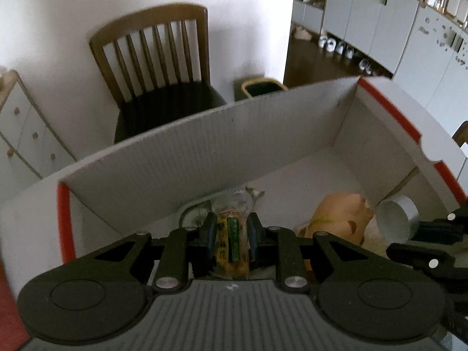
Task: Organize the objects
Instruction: 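Lower both items into the shoebox and open both tools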
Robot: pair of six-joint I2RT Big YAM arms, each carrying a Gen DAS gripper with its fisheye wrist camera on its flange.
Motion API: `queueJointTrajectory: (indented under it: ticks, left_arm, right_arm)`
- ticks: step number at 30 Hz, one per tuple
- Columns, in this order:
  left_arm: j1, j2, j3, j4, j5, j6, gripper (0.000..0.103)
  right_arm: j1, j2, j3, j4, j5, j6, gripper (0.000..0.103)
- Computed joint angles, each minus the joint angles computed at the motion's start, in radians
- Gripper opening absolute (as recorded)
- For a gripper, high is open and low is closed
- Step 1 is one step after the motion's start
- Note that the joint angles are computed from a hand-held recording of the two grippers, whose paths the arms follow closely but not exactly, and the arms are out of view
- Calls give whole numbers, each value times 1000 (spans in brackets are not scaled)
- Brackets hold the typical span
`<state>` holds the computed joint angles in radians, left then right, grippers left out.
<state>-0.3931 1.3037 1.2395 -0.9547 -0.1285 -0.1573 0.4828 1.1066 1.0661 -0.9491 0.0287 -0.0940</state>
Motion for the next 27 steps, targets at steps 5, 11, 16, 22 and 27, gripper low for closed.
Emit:
queueJointTrajectory:
  ticks: [5, 11, 16, 22, 27]
  left_arm:
    - [8, 29, 15, -28, 19, -8, 21]
    - [6, 40, 20, -39, 20, -13, 21]
    - [5, 24, 12, -37, 28, -38, 22]
    - [-19, -10, -3, -36, -5, -28, 22]
    - [-43, -50, -5, -42, -32, -35, 22]
  right_arm:
    - [5, 1, -5, 6, 8, -8, 16]
    - [15, -2, -12, 20, 27, -17, 20]
    - [21, -13, -20, 33, 37, -21, 26]
    - [15, -37, -21, 27, 28, -24, 35]
    - [6, -71, -23, 20, 16, -21, 43]
